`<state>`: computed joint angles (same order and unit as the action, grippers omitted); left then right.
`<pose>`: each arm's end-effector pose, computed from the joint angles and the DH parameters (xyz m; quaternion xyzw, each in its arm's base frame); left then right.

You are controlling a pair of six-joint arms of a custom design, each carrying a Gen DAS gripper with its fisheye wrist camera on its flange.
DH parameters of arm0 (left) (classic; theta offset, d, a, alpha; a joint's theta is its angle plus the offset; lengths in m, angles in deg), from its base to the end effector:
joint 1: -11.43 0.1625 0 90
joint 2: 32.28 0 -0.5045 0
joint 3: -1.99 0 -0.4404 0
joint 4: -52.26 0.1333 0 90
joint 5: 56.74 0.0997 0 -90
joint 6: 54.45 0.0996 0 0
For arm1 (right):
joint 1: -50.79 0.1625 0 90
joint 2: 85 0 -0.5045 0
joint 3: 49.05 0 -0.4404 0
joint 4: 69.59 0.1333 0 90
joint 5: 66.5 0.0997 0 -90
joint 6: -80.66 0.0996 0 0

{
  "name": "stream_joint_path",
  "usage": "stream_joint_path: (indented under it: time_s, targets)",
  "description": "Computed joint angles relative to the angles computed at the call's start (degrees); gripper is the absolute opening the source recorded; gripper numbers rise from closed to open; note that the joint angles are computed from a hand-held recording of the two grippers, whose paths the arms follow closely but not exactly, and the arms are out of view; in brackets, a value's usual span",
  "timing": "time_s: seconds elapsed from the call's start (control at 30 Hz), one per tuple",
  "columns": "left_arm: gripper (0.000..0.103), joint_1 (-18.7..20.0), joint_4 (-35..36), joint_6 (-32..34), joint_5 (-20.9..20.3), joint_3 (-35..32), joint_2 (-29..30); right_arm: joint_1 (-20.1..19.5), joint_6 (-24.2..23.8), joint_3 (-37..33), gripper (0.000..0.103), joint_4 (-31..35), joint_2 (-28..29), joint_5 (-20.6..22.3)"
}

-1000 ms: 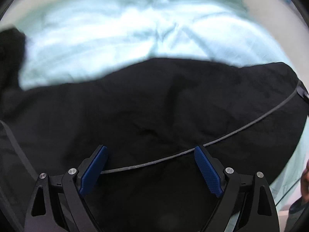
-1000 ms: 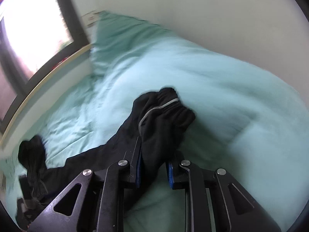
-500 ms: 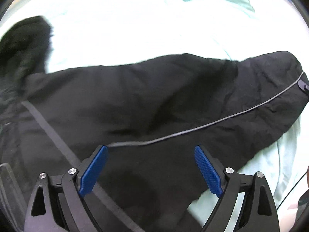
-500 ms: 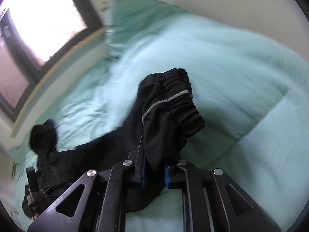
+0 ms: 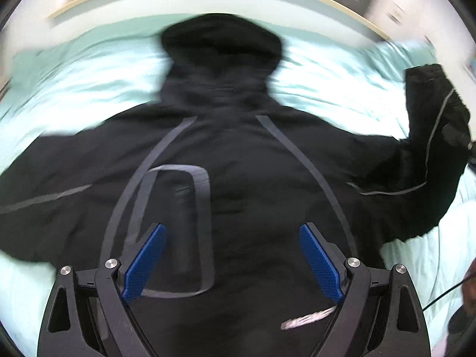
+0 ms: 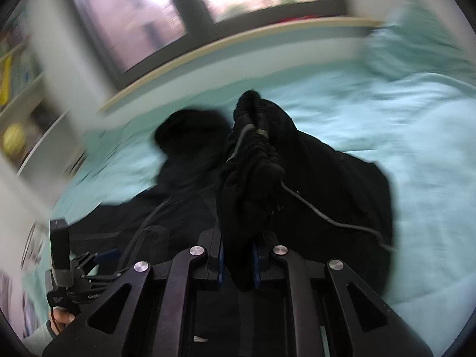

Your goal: Fold large clothes

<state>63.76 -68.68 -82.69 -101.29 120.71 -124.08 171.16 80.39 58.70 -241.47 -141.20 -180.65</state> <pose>-0.1324 -0.5057 0.4047 0.0623 0.9198 -0.2372 0.3064 0.4269 -0.5455 0.2087 0.1966 -0.9247 0.2995 0.1286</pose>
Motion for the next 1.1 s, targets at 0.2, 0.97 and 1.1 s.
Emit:
stream_joint_path:
  time_s: [0.2, 0.97, 1.1]
  targets:
    - [0.092, 2.8, 7.7, -6.5, 4.2, 1.2, -8.8, 3.0, -0.5, -9.4, 0.017, 9.3, 12.9, 9.5]
    - [0.092, 18.2, -12.0, 9.2, -15.4, -1.8, -2.9, -0.9, -1.0, -9.2, 0.071, 17.3, 16.1, 14.7]
    - [0.091, 19.9, -12.5, 8.6, -13.2, -3.5, 1.4, -2.6, 1.3, -3.3, 0.071, 17.1, 10.0, 10.5]
